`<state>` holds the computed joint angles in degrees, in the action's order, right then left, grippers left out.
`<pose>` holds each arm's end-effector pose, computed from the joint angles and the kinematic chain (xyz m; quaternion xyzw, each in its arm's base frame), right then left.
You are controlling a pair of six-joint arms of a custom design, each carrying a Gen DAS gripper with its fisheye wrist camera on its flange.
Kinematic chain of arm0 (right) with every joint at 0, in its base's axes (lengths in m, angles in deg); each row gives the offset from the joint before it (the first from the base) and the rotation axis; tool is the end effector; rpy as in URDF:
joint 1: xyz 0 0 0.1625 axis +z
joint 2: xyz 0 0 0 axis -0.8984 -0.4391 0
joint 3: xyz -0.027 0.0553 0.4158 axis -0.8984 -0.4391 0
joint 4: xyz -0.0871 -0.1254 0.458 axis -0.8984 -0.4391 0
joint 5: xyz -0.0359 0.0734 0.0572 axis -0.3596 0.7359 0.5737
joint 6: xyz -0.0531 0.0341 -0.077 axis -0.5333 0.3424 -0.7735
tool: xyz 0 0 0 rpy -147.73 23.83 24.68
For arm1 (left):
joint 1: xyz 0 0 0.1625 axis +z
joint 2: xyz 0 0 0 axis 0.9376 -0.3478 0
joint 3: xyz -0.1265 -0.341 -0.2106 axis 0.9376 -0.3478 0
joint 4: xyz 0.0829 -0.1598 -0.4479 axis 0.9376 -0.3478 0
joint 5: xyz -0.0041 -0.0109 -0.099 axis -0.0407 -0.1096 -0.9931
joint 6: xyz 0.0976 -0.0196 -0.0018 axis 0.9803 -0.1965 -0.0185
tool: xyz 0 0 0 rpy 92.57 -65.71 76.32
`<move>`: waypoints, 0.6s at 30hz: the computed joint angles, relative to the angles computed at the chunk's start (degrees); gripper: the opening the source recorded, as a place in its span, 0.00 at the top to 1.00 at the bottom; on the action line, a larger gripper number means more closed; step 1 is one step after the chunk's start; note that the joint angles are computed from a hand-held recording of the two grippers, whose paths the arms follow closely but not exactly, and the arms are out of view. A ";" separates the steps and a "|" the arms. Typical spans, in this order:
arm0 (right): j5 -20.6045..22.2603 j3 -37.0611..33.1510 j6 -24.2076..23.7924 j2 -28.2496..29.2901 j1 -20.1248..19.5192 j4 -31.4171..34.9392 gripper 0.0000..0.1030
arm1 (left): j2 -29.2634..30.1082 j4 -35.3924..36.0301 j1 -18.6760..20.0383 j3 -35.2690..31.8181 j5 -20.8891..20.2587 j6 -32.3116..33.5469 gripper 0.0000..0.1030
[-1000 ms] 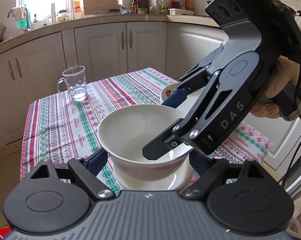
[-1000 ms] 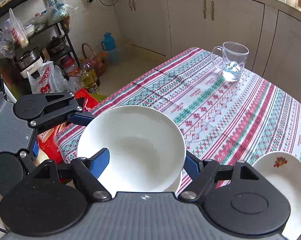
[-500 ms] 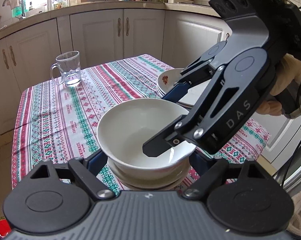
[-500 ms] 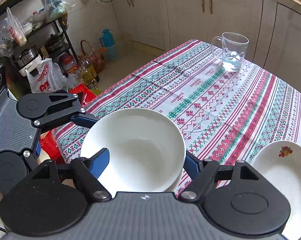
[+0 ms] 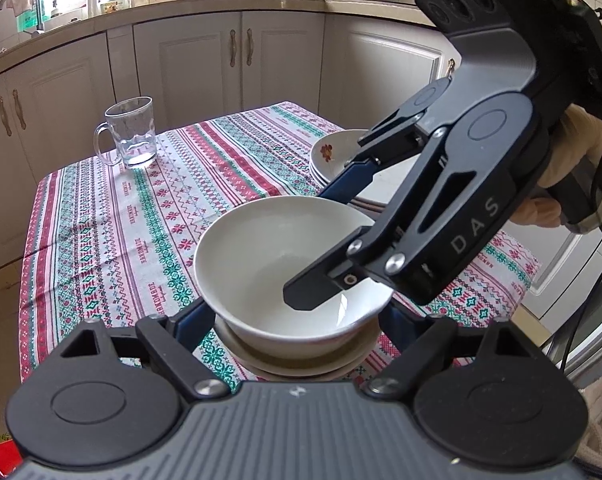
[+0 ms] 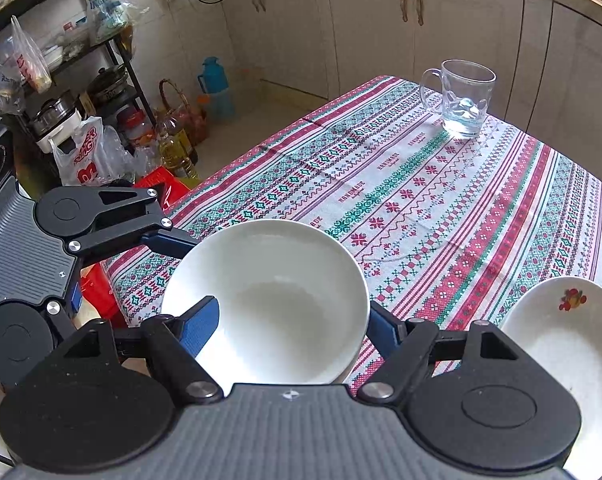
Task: Organize plates and bowls
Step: 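Lower the bowls into the pink-floral bowl and open the right gripper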
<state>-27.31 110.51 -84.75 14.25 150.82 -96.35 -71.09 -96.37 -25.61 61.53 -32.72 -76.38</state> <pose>0.0813 -0.6966 0.2639 0.5474 -0.8319 0.0038 0.0909 -0.3074 -0.5859 -0.0061 0.2455 0.8645 -0.3316 0.2872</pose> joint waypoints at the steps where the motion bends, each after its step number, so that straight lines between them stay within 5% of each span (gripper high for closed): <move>1: 0.02 -0.08 0.02 0.06 -0.03 0.04 0.19 | -0.06 0.29 0.04 -0.06 -0.09 0.04 0.14; 18: 0.83 0.20 -0.09 -0.04 -0.55 -1.11 0.19 | -1.71 4.46 0.52 -0.07 -1.97 1.37 0.10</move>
